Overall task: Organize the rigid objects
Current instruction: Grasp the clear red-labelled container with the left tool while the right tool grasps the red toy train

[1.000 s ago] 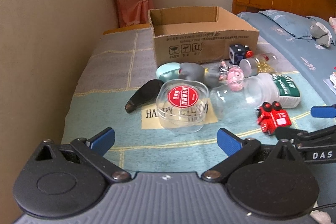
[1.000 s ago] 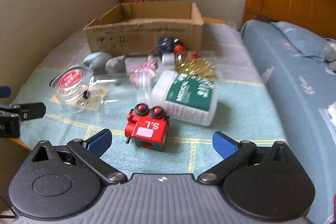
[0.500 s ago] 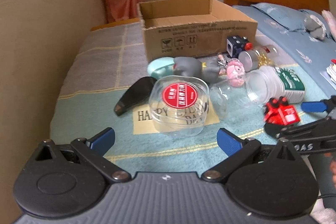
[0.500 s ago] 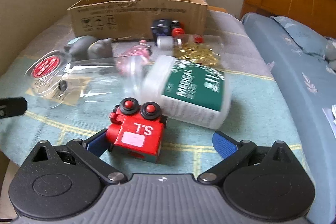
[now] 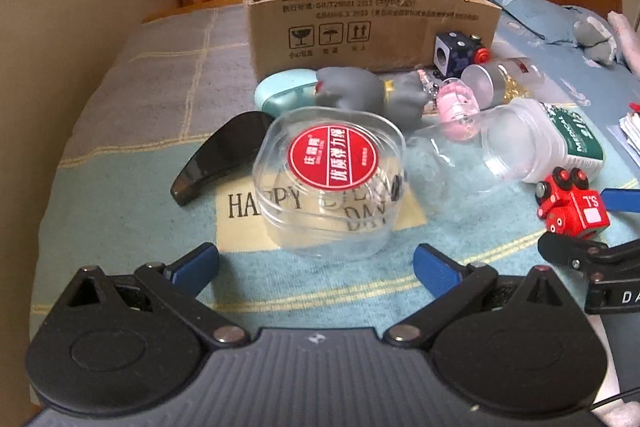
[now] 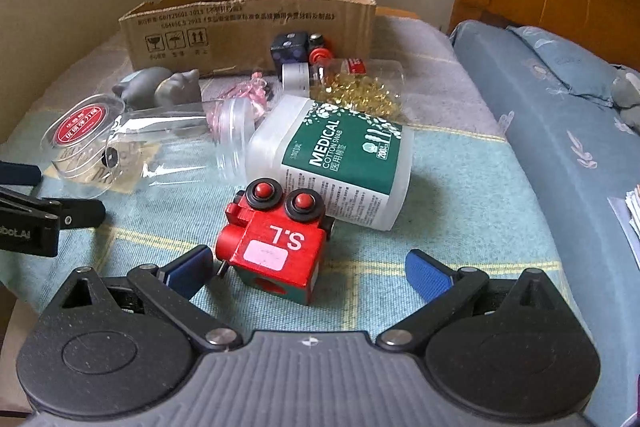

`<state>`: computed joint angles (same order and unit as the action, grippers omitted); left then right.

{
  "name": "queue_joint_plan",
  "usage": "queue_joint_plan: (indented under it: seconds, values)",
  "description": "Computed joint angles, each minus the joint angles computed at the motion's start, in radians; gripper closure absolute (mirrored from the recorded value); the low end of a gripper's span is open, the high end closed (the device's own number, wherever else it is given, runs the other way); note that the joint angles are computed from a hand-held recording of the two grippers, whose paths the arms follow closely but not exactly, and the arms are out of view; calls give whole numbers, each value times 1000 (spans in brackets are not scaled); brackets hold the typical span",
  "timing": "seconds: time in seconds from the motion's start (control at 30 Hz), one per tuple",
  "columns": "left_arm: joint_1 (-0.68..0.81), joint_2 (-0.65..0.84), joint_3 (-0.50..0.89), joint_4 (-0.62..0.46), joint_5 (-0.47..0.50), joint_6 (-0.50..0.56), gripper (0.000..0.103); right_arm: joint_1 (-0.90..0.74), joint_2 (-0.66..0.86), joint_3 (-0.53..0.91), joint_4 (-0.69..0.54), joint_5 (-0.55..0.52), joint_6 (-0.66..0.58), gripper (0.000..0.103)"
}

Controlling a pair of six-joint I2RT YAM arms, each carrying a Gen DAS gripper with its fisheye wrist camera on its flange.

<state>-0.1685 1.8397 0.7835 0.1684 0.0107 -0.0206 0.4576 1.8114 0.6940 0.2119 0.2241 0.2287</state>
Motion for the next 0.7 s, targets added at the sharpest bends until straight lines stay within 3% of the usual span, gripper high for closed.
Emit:
queue_joint_plan:
  seconds: [0.13, 0.53, 0.7]
  values:
    - [7, 4, -32, 68, 7, 14, 0, 2, -4, -24, 33, 4, -2, 0]
    - [10, 45, 50, 62, 5, 57, 1, 4, -2, -29, 48, 9, -4, 0]
    - [2, 62, 63, 99, 1, 123, 2, 6, 2, -36, 68, 10, -7, 0]
